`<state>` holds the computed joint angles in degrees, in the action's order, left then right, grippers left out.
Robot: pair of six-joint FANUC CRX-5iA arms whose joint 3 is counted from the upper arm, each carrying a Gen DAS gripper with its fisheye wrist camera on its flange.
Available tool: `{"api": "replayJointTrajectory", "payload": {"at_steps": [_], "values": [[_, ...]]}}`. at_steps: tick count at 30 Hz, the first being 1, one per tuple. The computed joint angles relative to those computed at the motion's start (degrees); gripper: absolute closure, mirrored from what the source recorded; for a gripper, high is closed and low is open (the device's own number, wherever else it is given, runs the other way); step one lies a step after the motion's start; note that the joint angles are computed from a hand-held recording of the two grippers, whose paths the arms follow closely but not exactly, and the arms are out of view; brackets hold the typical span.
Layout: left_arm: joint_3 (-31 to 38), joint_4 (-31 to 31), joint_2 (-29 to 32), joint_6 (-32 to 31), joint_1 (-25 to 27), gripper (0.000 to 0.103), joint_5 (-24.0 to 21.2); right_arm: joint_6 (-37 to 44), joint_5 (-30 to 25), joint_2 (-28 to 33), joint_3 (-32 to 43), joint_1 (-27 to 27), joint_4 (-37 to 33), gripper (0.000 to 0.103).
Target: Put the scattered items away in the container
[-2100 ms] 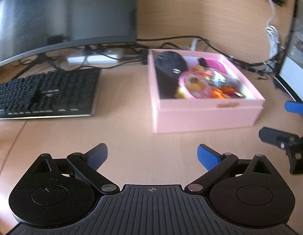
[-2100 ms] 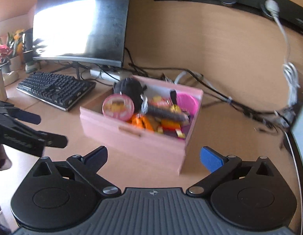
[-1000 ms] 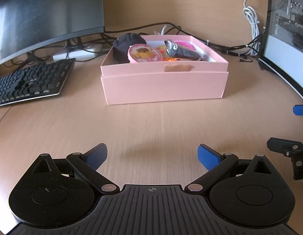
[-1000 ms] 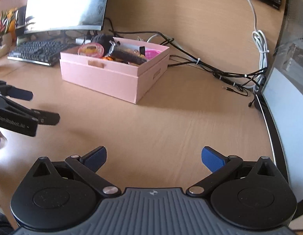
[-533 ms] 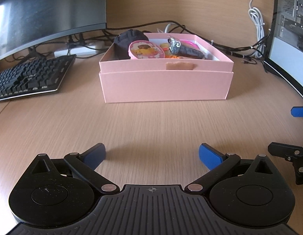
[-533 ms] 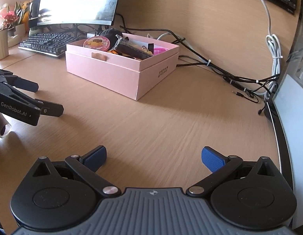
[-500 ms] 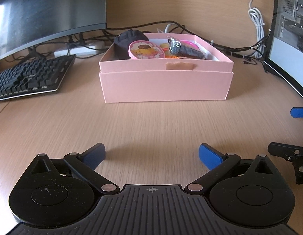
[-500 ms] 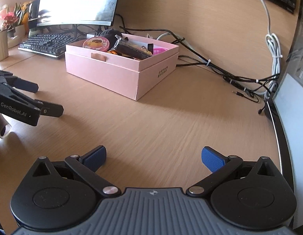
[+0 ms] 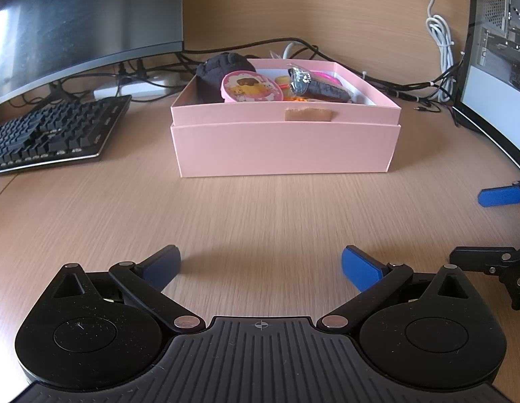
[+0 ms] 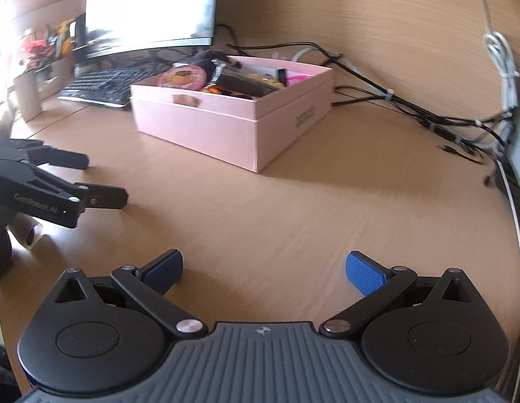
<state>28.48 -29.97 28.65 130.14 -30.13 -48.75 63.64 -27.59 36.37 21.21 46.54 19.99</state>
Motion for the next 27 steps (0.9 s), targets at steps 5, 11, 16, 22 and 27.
{"api": "replayJointTrajectory", "payload": {"at_steps": [5,11,16,22,27], "values": [[0.02,0.05,0.03,0.01,0.03,0.000,0.09,3.37,0.34,0.43,1.11,-0.21,-2.45,0.000],[0.28,0.21,0.22,-0.21,0.14,0.000,0.10,2.46,0.80,0.21,0.48,-0.20,-1.78,0.000],[0.38,0.24,0.29,-0.21,0.15,0.000,0.07,2.43,0.79,0.18,0.46,-0.19,-1.76,0.000],[0.46,0.22,0.34,-0.19,0.13,0.000,0.02,2.49,0.77,0.19,0.49,-0.21,-1.81,0.000],[0.45,0.21,0.33,-0.17,0.13,0.000,0.02,2.49,0.76,0.16,0.46,-0.21,-1.81,0.000]]}}
